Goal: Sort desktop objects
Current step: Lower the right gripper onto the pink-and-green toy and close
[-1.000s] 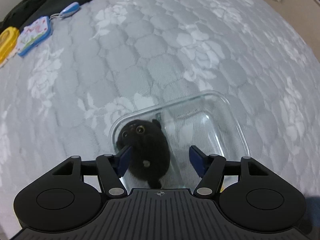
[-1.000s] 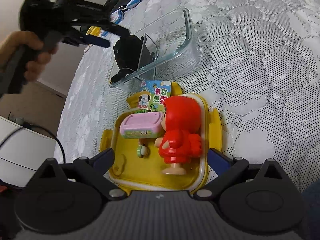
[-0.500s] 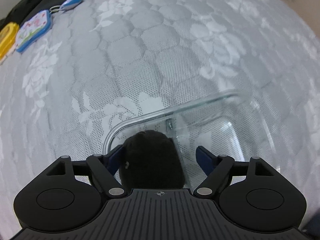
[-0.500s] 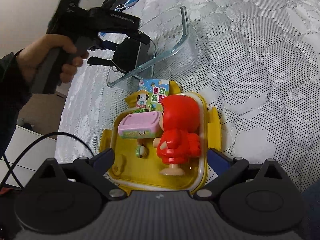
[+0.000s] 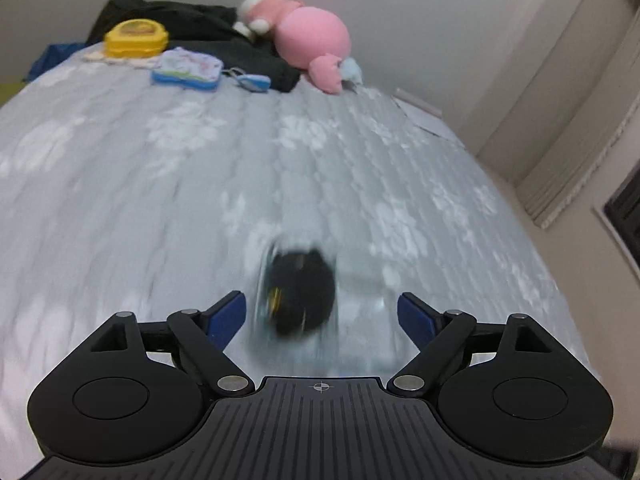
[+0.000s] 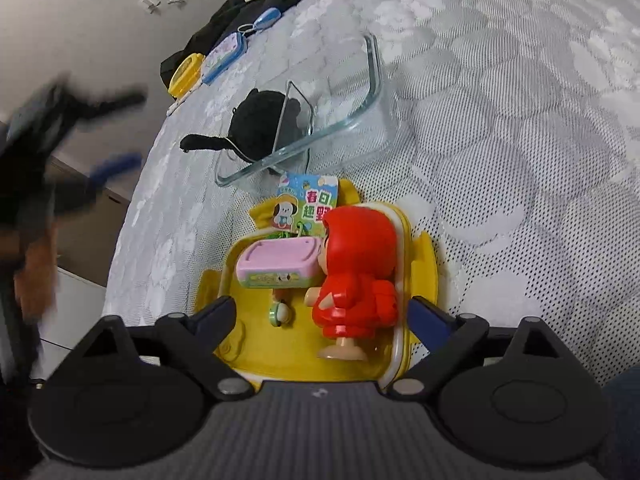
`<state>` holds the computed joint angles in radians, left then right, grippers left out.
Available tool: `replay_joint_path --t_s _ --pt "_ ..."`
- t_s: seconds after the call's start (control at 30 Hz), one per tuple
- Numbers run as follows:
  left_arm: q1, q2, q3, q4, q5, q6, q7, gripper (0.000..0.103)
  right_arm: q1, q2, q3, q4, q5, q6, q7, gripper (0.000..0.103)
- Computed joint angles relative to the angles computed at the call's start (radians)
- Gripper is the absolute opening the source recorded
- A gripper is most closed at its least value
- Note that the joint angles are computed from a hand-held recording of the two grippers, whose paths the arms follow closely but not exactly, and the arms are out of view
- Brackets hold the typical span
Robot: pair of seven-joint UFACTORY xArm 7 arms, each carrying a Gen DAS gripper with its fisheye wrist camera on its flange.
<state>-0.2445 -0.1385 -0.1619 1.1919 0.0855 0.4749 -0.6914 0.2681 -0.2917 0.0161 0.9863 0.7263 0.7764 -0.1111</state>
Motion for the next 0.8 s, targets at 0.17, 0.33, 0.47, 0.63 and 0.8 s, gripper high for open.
replay_joint_path --t_s 0.17,0.33,0.47,0.63,0.8 --pt "-0.053 -0.090 -0.004 -0.165 -0.069 -0.052 0.135 0.088 -0.005 -0.028 0.045 -0.023 -0.122 -0.079 0.044 0.093" --pt "-0.152 -0.156 0.083 -0.265 -0.341 -0.190 0.334 0.094 -0.005 -0.085 0.109 -0.067 -0.333 -0.176 0.120 0.092" --pt "-0.053 -0.193 0.015 -0.294 -0.259 -0.143 0.243 0.094 -0.012 -0.114 0.167 -0.089 -0.524 -0.247 0.195 0.088" --pt "-0.057 -0.198 0.044 -0.293 -0.288 -0.049 0.196 0.094 0.003 -0.094 0.187 -0.076 -0.680 -0.283 0.217 0.081" --pt "-0.093 -0.180 0.064 -0.282 -0.340 -0.060 0.277 0.094 0.033 -0.022 0.208 -0.028 -0.807 -0.251 0.130 0.069"
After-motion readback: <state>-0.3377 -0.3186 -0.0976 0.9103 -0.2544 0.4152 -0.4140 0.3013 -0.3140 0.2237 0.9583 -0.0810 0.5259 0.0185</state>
